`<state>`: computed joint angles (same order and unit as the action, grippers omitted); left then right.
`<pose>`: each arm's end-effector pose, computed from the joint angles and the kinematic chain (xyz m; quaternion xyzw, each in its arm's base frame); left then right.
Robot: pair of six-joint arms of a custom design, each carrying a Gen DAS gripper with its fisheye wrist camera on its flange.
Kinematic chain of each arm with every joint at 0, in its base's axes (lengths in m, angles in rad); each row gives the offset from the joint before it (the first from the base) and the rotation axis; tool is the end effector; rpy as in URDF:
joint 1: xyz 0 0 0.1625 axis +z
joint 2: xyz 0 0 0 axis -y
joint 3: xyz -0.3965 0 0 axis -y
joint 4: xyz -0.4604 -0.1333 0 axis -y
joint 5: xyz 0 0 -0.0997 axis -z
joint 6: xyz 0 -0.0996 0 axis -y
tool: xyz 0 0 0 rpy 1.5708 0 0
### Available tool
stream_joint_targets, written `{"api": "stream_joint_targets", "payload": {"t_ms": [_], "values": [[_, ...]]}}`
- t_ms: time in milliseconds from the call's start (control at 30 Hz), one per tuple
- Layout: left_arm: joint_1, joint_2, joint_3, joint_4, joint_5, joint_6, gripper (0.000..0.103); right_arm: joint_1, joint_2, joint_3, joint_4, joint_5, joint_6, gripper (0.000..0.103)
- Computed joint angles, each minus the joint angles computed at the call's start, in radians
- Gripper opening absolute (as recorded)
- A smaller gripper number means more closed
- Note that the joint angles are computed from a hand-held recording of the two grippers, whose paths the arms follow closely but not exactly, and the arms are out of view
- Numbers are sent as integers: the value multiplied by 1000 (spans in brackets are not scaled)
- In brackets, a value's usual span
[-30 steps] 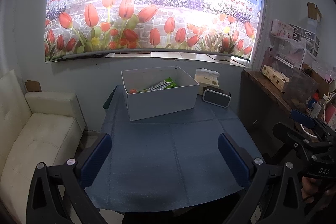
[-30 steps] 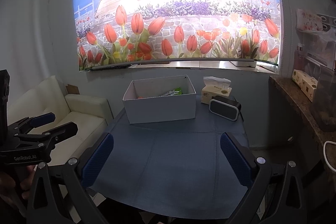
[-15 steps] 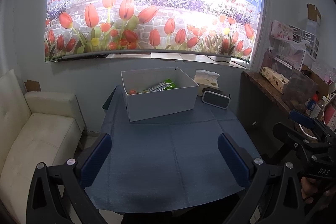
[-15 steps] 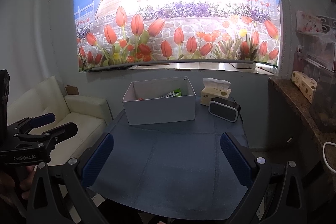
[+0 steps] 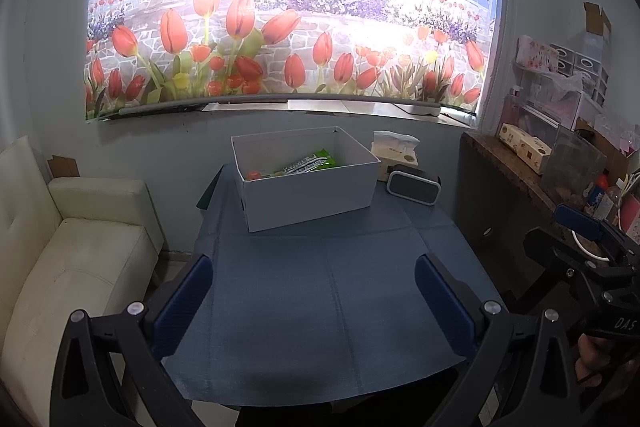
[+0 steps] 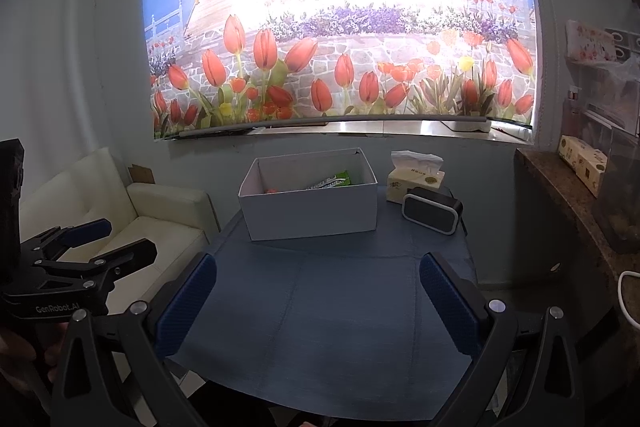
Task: Organize snacks
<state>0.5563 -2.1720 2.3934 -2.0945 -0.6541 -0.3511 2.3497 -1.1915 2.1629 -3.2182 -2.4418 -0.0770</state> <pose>-0.1750 -0.3589 0.3602 0.2257 0.8599 -0.3808 0.2542 0.4091 -0.3331 0.1630 0.2277 -0.8363 0.4192 0.2704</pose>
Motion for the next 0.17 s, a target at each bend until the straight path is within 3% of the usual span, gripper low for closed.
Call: {"api": "stream_joint_targets", "payload": {"t_ms": [167], "values": [[-4, -10, 7, -21, -7, 12, 103, 2, 3, -2, -3, 3, -2, 103]]}}
